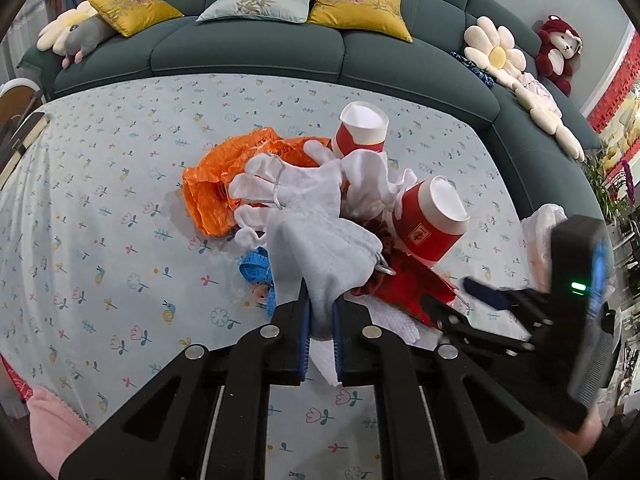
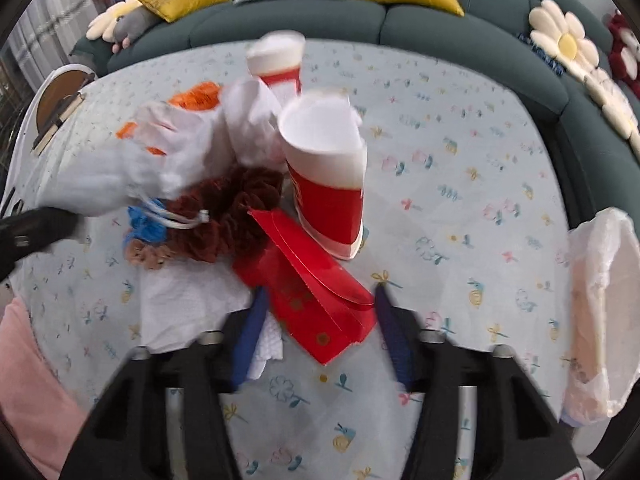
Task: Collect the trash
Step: 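Grasp the grey pouch with the left gripper while the right gripper grasps the red packet, then carry the grey pouch and red packet to the bin and release both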
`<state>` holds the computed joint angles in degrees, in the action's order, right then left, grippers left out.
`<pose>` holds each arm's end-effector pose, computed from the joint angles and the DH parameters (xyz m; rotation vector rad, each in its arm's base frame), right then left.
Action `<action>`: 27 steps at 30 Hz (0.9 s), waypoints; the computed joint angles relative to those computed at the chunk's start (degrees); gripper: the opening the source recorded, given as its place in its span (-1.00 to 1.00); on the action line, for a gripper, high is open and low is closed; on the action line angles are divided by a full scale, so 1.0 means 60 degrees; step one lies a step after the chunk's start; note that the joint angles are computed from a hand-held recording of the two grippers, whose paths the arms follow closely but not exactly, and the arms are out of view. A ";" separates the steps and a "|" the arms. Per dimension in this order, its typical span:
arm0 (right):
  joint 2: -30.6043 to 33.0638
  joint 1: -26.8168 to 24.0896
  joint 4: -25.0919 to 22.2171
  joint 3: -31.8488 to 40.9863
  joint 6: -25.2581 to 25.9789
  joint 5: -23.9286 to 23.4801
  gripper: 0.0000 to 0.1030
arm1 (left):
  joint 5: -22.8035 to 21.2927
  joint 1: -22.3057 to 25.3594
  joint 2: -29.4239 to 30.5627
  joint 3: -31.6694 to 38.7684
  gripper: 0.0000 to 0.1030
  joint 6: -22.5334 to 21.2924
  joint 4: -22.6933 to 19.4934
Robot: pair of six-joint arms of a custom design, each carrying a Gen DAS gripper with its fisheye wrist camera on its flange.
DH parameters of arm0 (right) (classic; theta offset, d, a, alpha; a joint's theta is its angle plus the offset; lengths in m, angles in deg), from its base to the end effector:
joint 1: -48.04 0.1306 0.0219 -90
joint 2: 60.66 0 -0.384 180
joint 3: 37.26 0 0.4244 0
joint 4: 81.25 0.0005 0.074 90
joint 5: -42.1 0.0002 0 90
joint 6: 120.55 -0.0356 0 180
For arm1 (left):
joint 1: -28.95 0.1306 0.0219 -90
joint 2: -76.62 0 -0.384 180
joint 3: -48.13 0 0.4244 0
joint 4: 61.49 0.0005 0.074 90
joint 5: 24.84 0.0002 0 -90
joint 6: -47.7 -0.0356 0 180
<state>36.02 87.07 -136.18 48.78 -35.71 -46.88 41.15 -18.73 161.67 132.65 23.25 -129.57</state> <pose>0.4115 0.3321 0.3338 -0.7910 2.6160 0.2000 0.3145 -0.3247 0.4100 -0.5049 2.5419 -0.1054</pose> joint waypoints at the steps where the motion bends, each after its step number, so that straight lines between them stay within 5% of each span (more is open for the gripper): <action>1: 0.0110 -0.0033 -0.0104 0.0070 -0.0040 -0.0028 -0.70 | 0.0012 -0.0010 -0.0015 0.0022 -0.83 0.0017 -0.0028; 4: -0.0071 -0.0097 0.0053 0.0023 -0.0176 -0.0111 -0.96 | -0.0050 -0.0071 -0.0076 0.0099 -0.83 0.0113 -0.0134; 15: -0.1827 -0.0403 0.0523 -0.0173 -0.0623 -0.0834 -0.99 | -0.0868 -0.0696 0.0208 0.1310 -0.83 -0.0002 -0.0458; 27: -0.3424 -0.1780 0.0819 -0.0348 -0.0598 -0.0717 -0.99 | -0.1236 -0.1194 0.2027 0.4212 -0.83 -0.1719 0.0012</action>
<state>15.48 76.38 -131.27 46.69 -39.30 -51.19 33.74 -25.89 173.84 157.92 12.94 -129.50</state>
